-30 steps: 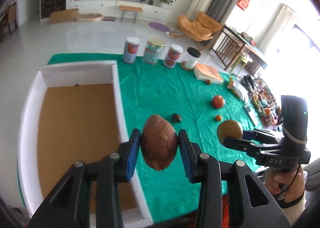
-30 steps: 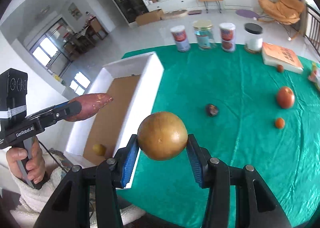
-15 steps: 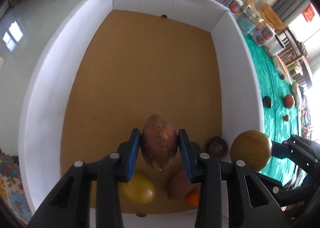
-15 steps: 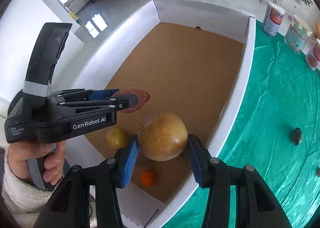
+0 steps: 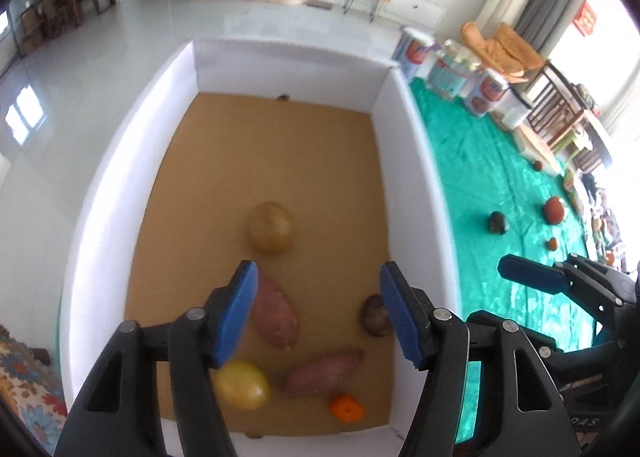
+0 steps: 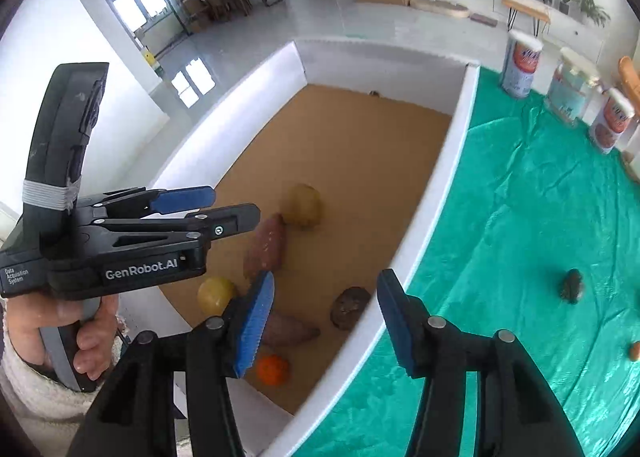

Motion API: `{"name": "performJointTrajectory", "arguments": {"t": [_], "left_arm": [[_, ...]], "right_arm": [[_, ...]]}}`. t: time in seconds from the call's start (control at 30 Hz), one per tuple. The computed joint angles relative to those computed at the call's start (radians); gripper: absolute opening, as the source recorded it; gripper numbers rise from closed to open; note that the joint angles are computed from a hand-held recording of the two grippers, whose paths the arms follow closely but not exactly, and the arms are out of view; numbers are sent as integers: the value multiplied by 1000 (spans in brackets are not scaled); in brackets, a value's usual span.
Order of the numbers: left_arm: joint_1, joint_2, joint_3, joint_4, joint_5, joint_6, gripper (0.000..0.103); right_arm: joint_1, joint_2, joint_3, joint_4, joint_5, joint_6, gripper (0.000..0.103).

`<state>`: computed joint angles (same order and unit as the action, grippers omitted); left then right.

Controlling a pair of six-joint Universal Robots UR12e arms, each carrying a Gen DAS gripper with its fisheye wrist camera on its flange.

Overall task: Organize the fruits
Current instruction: 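Move both open tools back over the green table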

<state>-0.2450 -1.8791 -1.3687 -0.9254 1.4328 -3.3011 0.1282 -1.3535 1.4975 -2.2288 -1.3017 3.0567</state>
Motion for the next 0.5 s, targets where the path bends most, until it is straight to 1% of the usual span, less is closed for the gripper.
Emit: {"name": "performJointTrajectory", "arguments": {"t": [0.03,0.13,0.17,0.23,0.27,0.3,0.33,0.4,0.43,0.5], "left_arm": [[-16,4,1,36,-6,7,73],[-69,9,4,126,-64,25,75],[-88,4,8,151,-90,29,75],[-127,-9,15,198,-133,40,79],[-147,-18,20,215,-145,48,80],[-168,-30,28,221,-146,54,80],[-187,-49,44,218,-149,57,80],[-219,-82,59,227,-163,55,80],[-236,-99,65,238,-149,54,80],[-267,-132,68,249,-100,67,80]], "right_arm": [[-10,-23,26,-38,-23,-1,68],[-55,-102,121,-136,-84,8,73],[-77,-133,160,-169,-94,22,74],[-121,-190,239,-242,-117,67,85],[-144,-217,279,-275,-141,88,87],[-161,-238,314,-302,-176,105,90],[-177,-254,346,-319,-213,116,91],[-210,-281,391,-321,-284,128,91],[-222,-289,418,-332,-313,134,91],[-258,-306,464,-342,-334,151,91]]}}
